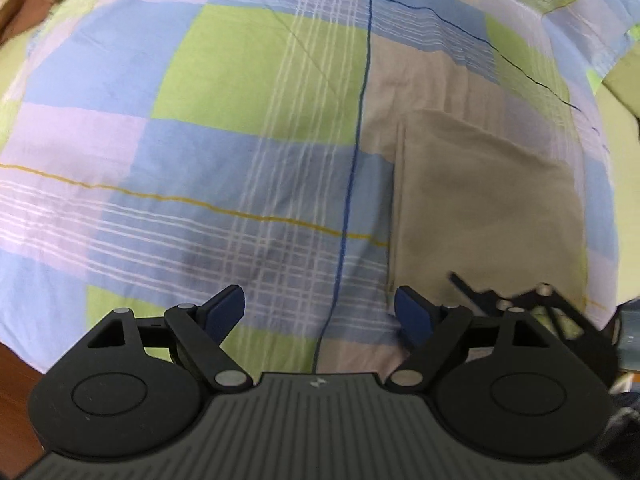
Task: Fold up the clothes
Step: 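Grasp the folded undershirt's edge with the right tool while the left tool grasps it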
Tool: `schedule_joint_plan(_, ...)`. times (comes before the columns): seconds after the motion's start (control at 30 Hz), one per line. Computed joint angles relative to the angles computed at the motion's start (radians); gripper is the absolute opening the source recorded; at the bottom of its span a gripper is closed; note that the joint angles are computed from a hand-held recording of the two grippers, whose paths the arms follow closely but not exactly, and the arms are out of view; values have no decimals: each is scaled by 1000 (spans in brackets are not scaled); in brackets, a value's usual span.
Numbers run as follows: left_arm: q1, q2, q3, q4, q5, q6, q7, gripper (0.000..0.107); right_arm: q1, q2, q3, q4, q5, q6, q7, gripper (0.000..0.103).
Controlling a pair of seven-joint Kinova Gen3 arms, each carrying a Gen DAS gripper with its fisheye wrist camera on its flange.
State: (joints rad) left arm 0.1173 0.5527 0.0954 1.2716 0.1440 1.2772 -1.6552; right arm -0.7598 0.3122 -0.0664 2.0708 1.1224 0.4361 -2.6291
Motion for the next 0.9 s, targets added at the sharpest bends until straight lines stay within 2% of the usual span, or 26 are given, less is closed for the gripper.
schedule_joint_plan(0.03,-11,8,5,-5,16,9,-4,84,2,19,-11,-7,14,13,9,36)
schedule_joint_plan(0.07,-32,26,14,-20,48,30,-10,84,13,32,-23,-9,33,12,3,23)
schedule_joint_plan(0.13,-69,72,34,-64,121,85,-11,84,61,47,-72,-10,79,16,-60,14)
schedule_joint_plan(0.17,-86,95,43,-85,157,111,-7,84,66,48,-72,-6,105,8,-100,7)
schedule_joint_plan(0.3,-149,181,72,-132,306,171,44,84,-50,2,57,36,186,-18,-263,6)
schedule_joint_plan(0.33,-161,206,75,-136,347,173,63,84,-69,-7,66,46,212,-8,-304,6)
schedule_joint_plan(0.5,-168,263,94,-125,415,122,75,81,-60,-24,-13,78,324,89,-488,6)
schedule_joint_plan(0.53,-172,272,103,-120,427,101,52,77,-62,-25,-26,84,346,113,-528,6)
schedule_joint_plan(0.6,-189,283,124,-103,456,60,-7,59,-63,-32,-52,97,379,157,-596,6)
schedule_joint_plan(0.67,-186,301,138,-116,452,45,-71,23,-54,-38,-79,102,387,185,-626,6)
schedule_joint_plan(0.7,-166,301,128,-127,426,40,-90,21,-50,-38,-94,97,375,195,-620,6)
schedule_joint_plan(0.73,-154,299,124,-131,408,35,-104,21,-55,-39,-99,91,347,201,-601,7)
schedule_joint_plan(0.8,-140,297,118,-132,387,27,-122,21,-9,-44,-138,75,265,182,-531,26)
schedule_joint_plan(0.83,-137,293,116,-128,381,22,-128,22,37,-49,-174,73,225,168,-512,40)
schedule_joint_plan(0.87,-135,293,115,-131,379,22,-128,25,83,-61,-210,75,184,159,-490,47)
schedule_joint_plan(0.9,-132,293,114,-134,376,22,-126,26,111,-75,-235,78,143,164,-482,49)
